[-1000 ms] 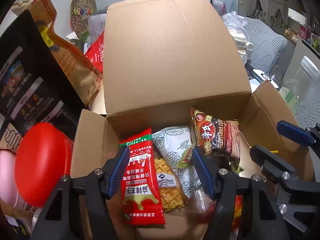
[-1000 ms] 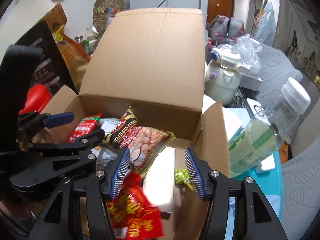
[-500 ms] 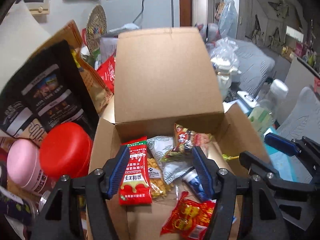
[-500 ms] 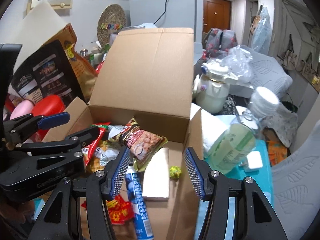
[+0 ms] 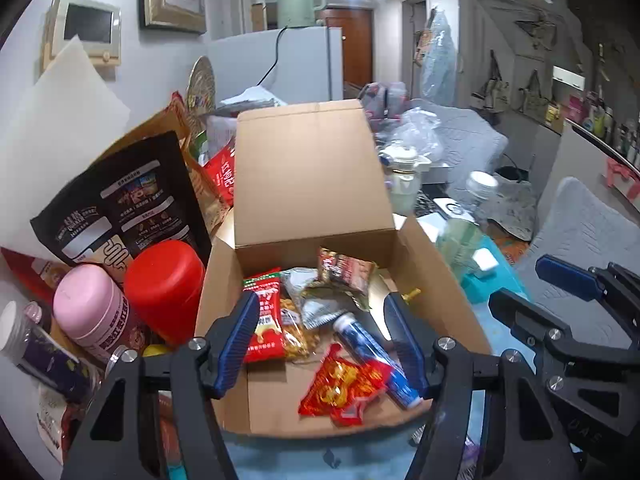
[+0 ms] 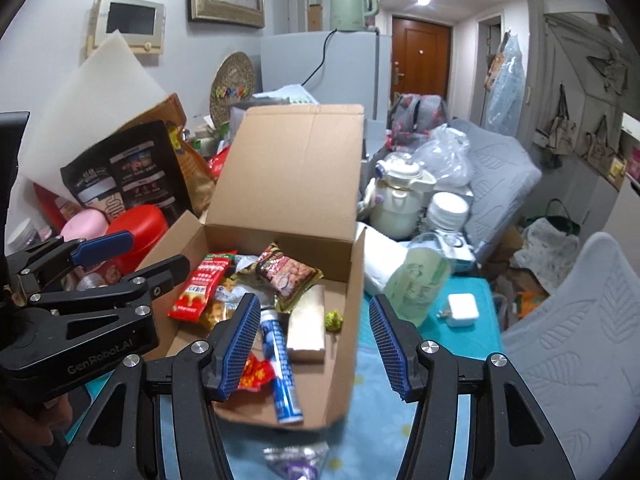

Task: Organize snacks
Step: 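Withdraw both tools from the box back over the table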

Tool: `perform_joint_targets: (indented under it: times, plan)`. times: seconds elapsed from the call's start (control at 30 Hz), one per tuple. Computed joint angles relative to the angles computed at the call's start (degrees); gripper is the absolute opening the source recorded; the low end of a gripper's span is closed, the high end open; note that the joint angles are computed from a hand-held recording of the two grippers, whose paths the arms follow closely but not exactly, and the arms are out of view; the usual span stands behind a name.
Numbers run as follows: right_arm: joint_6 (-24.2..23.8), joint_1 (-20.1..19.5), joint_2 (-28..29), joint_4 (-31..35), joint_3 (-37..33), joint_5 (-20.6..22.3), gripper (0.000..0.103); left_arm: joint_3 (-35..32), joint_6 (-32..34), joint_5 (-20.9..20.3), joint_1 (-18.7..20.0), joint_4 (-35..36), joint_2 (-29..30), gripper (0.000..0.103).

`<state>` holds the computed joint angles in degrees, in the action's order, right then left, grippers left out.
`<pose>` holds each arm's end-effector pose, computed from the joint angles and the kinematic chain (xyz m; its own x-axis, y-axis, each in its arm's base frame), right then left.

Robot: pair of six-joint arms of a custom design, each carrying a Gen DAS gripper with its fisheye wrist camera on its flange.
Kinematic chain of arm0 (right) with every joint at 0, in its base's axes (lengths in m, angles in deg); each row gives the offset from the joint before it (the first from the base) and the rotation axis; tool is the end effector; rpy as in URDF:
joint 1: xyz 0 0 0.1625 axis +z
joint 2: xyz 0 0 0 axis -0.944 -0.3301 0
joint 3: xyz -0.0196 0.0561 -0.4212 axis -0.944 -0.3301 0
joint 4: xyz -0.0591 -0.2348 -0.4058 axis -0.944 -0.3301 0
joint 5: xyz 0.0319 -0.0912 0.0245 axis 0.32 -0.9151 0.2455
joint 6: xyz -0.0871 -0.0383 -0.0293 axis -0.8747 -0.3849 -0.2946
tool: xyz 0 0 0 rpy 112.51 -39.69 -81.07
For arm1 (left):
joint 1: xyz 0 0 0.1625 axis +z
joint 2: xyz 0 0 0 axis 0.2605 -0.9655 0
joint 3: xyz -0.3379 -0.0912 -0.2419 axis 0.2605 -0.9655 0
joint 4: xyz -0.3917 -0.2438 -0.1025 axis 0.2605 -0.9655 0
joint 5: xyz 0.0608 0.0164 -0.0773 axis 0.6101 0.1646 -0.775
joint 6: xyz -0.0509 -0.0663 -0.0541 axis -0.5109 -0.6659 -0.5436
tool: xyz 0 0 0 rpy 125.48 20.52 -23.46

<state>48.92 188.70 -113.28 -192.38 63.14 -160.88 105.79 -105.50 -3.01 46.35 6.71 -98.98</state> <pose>0.3551 -0.5544 0.0031 -0.7098 0.0972 0.6977 -0.4990 0.6297 -0.5954 -0.1124 -0.6010 0.2655 -0.6187 0.4113 -0.6693 0.7461 0.5743 -0.3368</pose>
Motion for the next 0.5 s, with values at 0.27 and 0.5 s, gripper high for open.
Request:
perform_joint_targets:
  times: [0.27,0.5]
  plan:
    - [-1.7,4.5,-0.5,-5.3,3.1,-5.6,0.057,7.1,-1.2,1.1,-3.1,0.5,-6.4,0.064]
    - [0.5,7.5,-1.0,-8.5,6.2,-8.7,0.057,12.0,-0.9,1.8,-4.7,0.7,-11.1,0.064]
